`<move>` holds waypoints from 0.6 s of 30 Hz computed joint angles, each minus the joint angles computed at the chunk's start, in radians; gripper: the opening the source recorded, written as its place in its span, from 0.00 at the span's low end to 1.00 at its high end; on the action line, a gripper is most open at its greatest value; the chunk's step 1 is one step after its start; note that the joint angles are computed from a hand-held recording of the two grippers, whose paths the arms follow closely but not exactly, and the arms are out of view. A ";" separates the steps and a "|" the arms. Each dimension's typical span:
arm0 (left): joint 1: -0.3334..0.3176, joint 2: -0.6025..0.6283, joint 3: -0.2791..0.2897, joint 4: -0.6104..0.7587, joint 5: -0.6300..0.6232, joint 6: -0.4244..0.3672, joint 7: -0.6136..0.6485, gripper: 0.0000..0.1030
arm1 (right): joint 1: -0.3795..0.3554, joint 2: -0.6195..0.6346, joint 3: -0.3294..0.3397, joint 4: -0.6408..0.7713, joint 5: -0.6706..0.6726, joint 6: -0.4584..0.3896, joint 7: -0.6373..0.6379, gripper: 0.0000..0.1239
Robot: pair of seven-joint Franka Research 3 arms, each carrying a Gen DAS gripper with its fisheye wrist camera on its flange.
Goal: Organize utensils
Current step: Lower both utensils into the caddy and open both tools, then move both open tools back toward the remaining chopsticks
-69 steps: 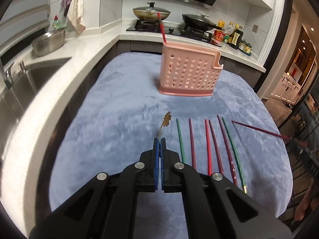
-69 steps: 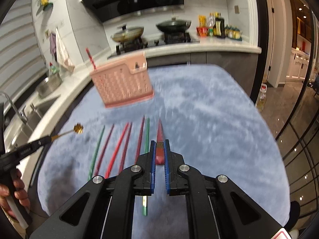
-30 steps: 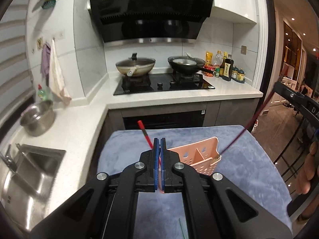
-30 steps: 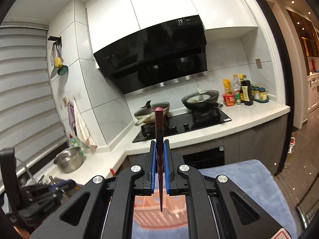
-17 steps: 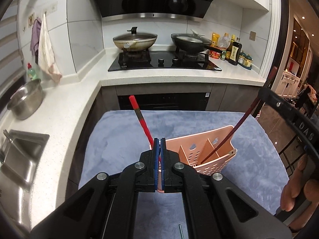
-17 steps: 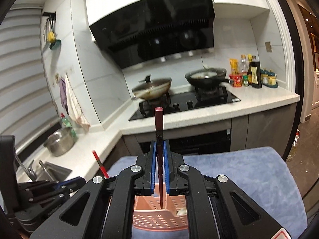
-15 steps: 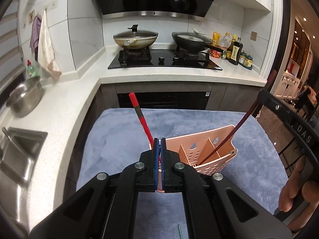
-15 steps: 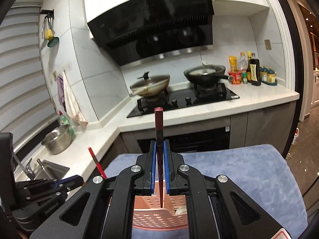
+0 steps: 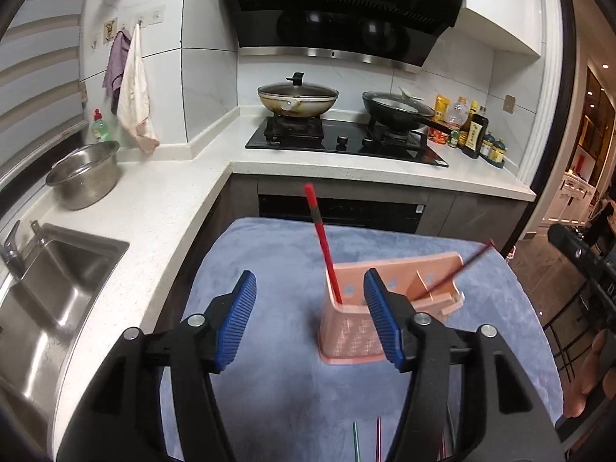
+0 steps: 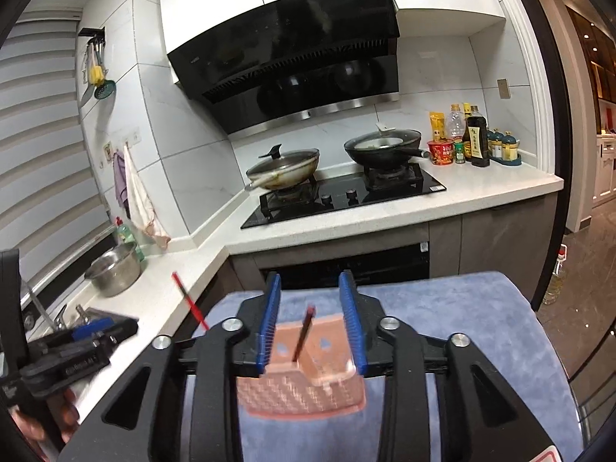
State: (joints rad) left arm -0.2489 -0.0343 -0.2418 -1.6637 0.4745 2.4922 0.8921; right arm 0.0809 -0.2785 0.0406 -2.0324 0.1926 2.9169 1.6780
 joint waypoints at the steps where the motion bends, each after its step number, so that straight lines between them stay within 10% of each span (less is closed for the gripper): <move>1: 0.000 -0.040 0.001 -0.051 -0.008 0.013 -0.005 0.54 | 0.006 -0.044 -0.006 -0.046 0.006 -0.014 -0.011 0.27; 18: -0.078 -0.493 -0.025 -0.698 -0.199 0.014 -0.036 0.61 | -0.023 -0.702 0.094 -0.694 -0.069 -0.450 0.052 0.27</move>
